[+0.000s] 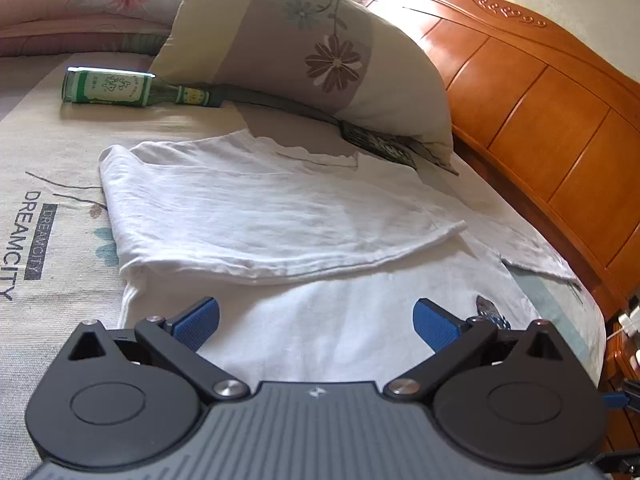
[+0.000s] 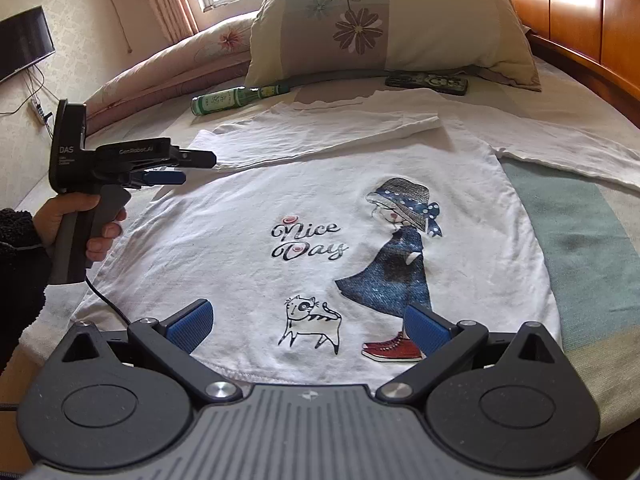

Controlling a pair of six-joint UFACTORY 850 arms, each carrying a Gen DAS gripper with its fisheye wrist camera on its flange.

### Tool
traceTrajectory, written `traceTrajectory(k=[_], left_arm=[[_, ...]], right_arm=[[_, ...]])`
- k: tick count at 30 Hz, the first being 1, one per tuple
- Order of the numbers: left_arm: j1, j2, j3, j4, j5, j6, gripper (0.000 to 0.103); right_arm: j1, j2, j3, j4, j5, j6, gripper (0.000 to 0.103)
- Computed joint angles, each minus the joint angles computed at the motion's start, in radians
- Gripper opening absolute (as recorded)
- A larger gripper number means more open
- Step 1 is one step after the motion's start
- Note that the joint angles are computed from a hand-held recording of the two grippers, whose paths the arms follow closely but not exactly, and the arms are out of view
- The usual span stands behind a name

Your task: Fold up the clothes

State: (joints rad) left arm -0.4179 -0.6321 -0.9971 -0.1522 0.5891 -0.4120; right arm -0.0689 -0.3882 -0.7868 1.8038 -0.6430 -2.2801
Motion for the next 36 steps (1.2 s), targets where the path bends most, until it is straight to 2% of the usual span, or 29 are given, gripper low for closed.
traceTrajectory(k=[4,7,9,13,16,17,19,21,24,27,28,33,36], left_arm=[[0.013,-0.034,-0.029,-0.068,0.02,0.012,0.102],[0.019,-0.049,-0.04,-0.184,-0.008,0.04,0.102],[0.025,-0.039,-0.004,-0.162,0.037,-0.007,0.102],[0.027,-0.002,0.067,-0.155,0.077,-0.022,0.102],[0.026,0.037,0.091,-0.204,0.029,-0.006,0.102],[0.032,0.051,0.103,-0.181,0.033,-0.036,0.102],[0.057,0.07,0.124,-0.071,0.092,-0.132,0.102],[0.074,0.071,0.102,-0.044,0.106,-0.132,0.102],[0.112,0.029,0.021,0.101,0.08,-0.183,0.102],[0.143,-0.043,-0.079,0.278,0.007,-0.305,0.102],[0.146,-0.061,-0.096,0.266,-0.02,-0.316,0.102],[0.143,-0.061,-0.048,0.189,0.028,-0.259,0.102],[0.15,-0.042,-0.066,0.168,-0.062,-0.174,0.102]], right_arm=[[0.025,0.021,0.009,0.029,0.029,-0.026,0.103],[0.038,0.031,0.013,0.045,0.043,-0.04,0.103],[0.044,0.034,0.015,0.049,0.046,-0.042,0.103],[0.06,0.032,0.017,0.038,0.057,-0.036,0.103],[0.068,0.035,0.021,0.035,0.053,-0.043,0.103],[0.07,0.036,0.021,0.037,0.052,-0.046,0.103],[0.075,0.037,0.021,0.041,0.051,-0.05,0.103],[0.079,0.038,0.021,0.044,0.05,-0.053,0.103],[0.085,0.039,0.02,0.052,0.057,-0.063,0.103],[0.089,0.039,0.019,0.059,0.062,-0.069,0.103],[0.088,0.037,0.017,0.057,0.059,-0.065,0.103],[0.085,0.022,0.005,0.045,0.048,-0.052,0.103],[0.094,-0.001,-0.015,0.018,0.047,-0.013,0.103]])
